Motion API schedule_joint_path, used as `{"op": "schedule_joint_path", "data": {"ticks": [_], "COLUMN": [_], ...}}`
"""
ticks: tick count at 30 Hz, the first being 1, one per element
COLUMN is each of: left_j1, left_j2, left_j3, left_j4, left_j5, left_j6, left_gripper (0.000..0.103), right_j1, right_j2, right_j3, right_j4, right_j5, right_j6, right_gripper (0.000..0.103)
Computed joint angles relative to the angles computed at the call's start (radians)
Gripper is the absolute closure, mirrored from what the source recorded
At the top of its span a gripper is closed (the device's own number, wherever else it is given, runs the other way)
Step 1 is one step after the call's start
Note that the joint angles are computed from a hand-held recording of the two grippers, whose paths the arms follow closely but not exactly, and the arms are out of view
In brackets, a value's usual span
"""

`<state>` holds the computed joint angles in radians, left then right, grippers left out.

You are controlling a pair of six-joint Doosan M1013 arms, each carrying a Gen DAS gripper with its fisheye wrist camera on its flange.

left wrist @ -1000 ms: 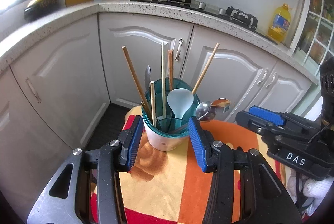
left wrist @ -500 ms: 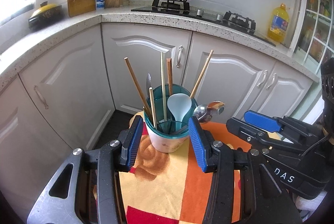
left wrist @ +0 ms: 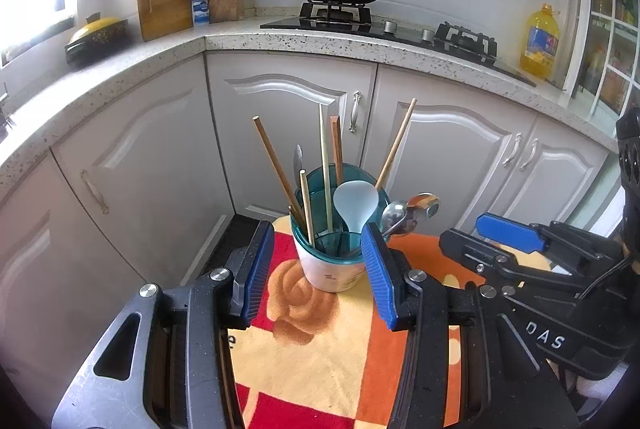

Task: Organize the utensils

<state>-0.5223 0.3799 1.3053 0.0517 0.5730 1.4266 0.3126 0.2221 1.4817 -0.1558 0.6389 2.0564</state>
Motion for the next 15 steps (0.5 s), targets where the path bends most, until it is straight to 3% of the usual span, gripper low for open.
{"op": "schedule_joint_path", "data": {"ticks": [4,15], "left_j1": [0.001,-0.002], "left_j2": [0.003,0.006], "left_j3": [-0.003,-0.003], "left_j4": [0.003,0.019], "left_j5": [0.006,0.012], "left_j6": [-0.007,-0.024], "left_gripper": [0.059,0.059], "right_j1": [-0.003,-0.003], "right_j2": [-0.002,0.000], "right_j3": [0.003,0.005], "right_j4": [-0.007,0.006], "right_j5": [0.007,0.020], "right_j6": [0.009,-0.001], "right_gripper": [0.054,0.053]}}
